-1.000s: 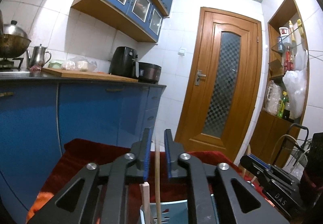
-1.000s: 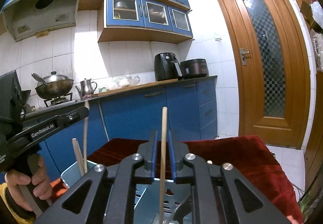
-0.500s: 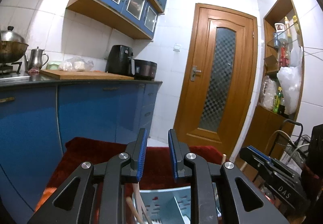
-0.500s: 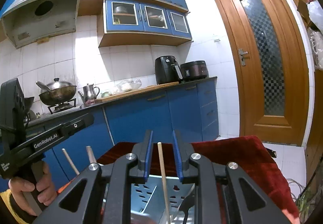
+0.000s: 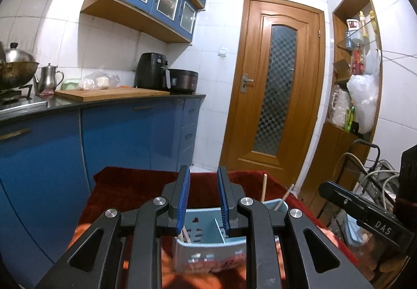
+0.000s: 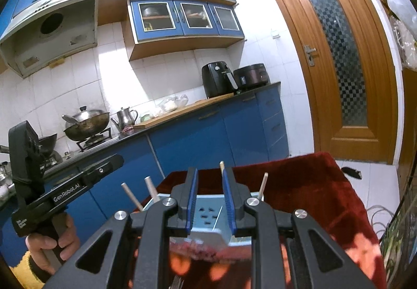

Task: Organize utensils
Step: 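Move both open tools back toward the forks on the blanket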

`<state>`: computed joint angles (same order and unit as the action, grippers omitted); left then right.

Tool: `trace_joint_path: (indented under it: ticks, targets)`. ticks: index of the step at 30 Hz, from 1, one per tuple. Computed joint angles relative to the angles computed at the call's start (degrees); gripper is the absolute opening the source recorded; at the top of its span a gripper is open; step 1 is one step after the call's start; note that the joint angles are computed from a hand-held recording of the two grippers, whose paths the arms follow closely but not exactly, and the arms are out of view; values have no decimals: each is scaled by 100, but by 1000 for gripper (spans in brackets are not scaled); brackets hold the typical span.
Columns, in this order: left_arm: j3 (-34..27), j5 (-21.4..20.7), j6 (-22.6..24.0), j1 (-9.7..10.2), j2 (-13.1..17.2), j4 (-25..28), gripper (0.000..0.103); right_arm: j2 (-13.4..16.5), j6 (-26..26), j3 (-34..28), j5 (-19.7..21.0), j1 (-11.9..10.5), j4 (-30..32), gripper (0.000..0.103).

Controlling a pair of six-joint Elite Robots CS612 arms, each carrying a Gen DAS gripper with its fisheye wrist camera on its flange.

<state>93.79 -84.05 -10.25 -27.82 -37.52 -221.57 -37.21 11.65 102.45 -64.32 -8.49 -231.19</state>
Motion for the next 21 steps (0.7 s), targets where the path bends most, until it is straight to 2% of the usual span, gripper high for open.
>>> trace_joint_path:
  ticks: [4, 14, 21]
  targets:
    - [249, 28, 20, -38, -123, -14, 21, -129, -6, 265, 141, -14, 123, 22]
    - [809, -50, -33, -99, -400, 201, 21, -402, -225, 851, -132, 66, 418, 22]
    - [1120, -51, -68, -117, -511, 475, 21, -462, -142, 1123, -162, 32, 739, 22]
